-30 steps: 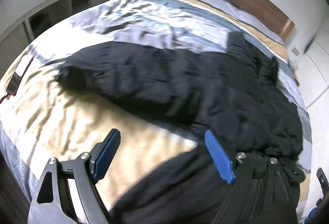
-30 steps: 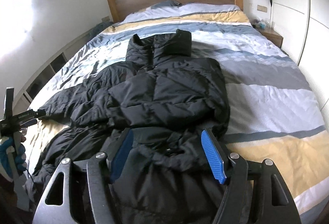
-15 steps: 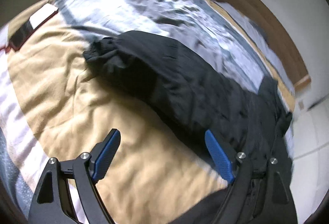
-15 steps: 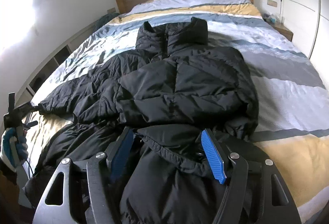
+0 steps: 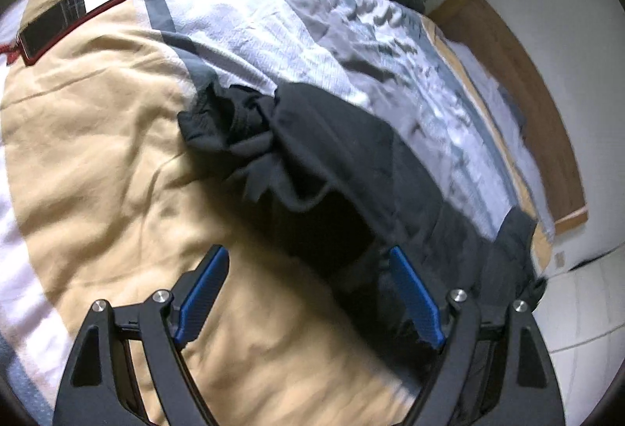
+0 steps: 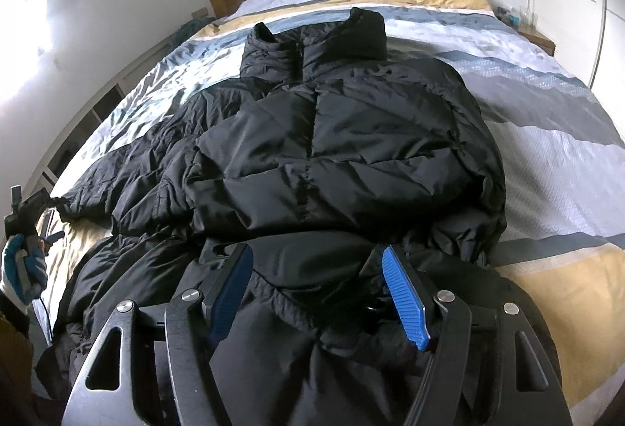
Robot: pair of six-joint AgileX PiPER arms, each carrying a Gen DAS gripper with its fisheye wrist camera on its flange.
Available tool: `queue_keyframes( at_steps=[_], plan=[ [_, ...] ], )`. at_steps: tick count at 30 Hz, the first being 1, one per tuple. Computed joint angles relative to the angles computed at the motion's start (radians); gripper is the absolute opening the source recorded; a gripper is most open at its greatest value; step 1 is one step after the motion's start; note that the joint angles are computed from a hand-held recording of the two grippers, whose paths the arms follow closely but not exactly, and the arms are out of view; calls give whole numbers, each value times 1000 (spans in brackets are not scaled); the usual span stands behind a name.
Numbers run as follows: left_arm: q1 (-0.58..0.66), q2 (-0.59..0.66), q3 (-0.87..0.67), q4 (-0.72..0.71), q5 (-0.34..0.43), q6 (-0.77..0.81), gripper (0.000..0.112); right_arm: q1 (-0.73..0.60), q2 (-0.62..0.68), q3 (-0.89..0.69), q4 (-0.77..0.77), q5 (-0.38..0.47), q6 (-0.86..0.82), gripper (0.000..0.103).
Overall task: Fold large clothes
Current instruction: 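Grasp the other sleeve cuff with the left tool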
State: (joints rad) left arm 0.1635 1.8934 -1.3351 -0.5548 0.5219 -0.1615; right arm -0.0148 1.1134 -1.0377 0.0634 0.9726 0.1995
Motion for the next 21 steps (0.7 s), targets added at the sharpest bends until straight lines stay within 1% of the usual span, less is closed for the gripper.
queue_keyframes(
  at_steps=[4,11,15,18,21],
  plan=[
    [17,31,-23,-89,-10,35,84,-10,6,5,2,-9,-6,68],
    [57,59,2,-281,-33,153,84,-23,7,18,8,-21,-17,68],
    [79,98,-7,-398,-20,206,84,-21,8,21,7,-23,-13,68],
    [90,142,-41,-494,10,255,84,-22,8,21,5,-23,-17,69],
    [88,164,-66,-532,18,260,83,-25,2,20,-4,-18,-22,69]
  ],
)
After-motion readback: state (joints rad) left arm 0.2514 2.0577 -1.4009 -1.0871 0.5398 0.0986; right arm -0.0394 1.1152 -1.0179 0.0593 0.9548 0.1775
